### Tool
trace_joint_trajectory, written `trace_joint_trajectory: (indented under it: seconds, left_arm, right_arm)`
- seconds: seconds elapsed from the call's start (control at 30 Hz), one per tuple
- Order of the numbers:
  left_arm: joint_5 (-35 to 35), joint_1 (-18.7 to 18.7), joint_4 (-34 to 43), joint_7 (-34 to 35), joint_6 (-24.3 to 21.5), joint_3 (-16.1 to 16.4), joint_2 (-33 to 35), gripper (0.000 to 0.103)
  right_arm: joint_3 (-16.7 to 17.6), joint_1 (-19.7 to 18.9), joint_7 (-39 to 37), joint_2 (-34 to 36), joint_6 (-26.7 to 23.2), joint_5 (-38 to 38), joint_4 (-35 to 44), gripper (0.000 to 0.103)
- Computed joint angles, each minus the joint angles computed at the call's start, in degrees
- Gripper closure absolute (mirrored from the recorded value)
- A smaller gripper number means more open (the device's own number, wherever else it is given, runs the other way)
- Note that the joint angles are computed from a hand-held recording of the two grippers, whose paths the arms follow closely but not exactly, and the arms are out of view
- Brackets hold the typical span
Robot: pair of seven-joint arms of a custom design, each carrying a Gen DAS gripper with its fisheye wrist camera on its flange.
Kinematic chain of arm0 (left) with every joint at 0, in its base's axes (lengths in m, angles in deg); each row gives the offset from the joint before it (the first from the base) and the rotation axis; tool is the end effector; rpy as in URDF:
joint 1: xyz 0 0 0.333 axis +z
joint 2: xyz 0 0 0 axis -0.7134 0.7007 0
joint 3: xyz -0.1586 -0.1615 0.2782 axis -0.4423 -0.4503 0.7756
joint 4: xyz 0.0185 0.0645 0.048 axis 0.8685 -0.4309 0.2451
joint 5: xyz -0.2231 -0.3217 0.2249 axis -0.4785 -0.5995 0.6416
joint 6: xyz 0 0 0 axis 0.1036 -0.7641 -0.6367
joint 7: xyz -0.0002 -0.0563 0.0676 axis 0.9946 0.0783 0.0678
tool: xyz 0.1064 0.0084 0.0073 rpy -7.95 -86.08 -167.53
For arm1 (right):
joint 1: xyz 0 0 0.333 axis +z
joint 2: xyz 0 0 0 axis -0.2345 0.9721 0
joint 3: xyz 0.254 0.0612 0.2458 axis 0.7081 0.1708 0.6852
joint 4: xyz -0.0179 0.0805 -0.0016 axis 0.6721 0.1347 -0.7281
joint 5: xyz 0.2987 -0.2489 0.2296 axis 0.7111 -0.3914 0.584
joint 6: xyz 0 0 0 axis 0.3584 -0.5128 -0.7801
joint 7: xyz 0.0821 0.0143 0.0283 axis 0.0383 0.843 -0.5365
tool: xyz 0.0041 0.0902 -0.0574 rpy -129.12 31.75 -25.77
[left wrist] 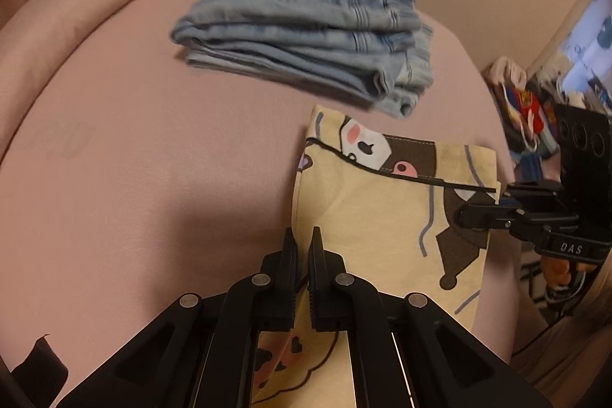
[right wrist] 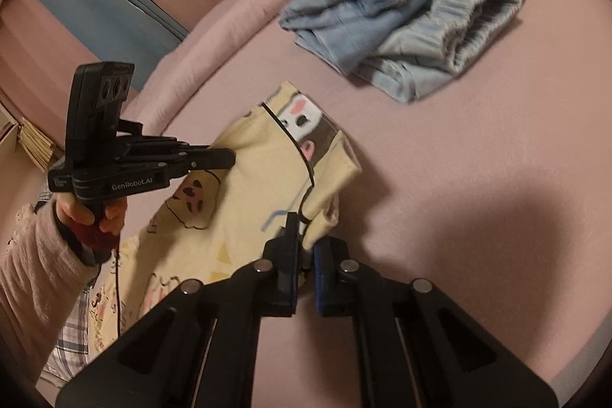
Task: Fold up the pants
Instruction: 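Grasp the yellow pants strip end with the left tool while the right tool grasps beside it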
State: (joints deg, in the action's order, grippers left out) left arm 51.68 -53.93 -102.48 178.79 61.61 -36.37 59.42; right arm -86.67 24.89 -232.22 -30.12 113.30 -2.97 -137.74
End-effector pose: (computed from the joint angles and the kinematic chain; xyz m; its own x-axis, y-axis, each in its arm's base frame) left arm 0.7014 -0.2757 0.4824 -0.8699 -0.4647 0.1655 -0.4870 0.7562 -0.4369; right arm 0.5343 0.5033 0.4641 -0.1076 -0.8325 -0.5434 -0.7307 0.4369 -0.5246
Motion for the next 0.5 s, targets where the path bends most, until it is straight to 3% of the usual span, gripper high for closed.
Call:
trace_joint_trajectory:
  seconds: [0.13, 0.5]
  left_arm:
    - [-1.14, 0.54, -1.81, 0.53, 1.74, 0.07, -1.89, 0.101]
    - [-12.15, 5.45, -8.73, 4.79, 5.15, 2.21, -10.84, 0.101]
  right_arm:
    - [-0.69, 1.04, 1.09, -0.46, -1.14, -3.31, 1.29, 0.097]
    - [2.89, 2.98, -12.70, 1.09, -8.14, -6.39, 11.56, 0.097]
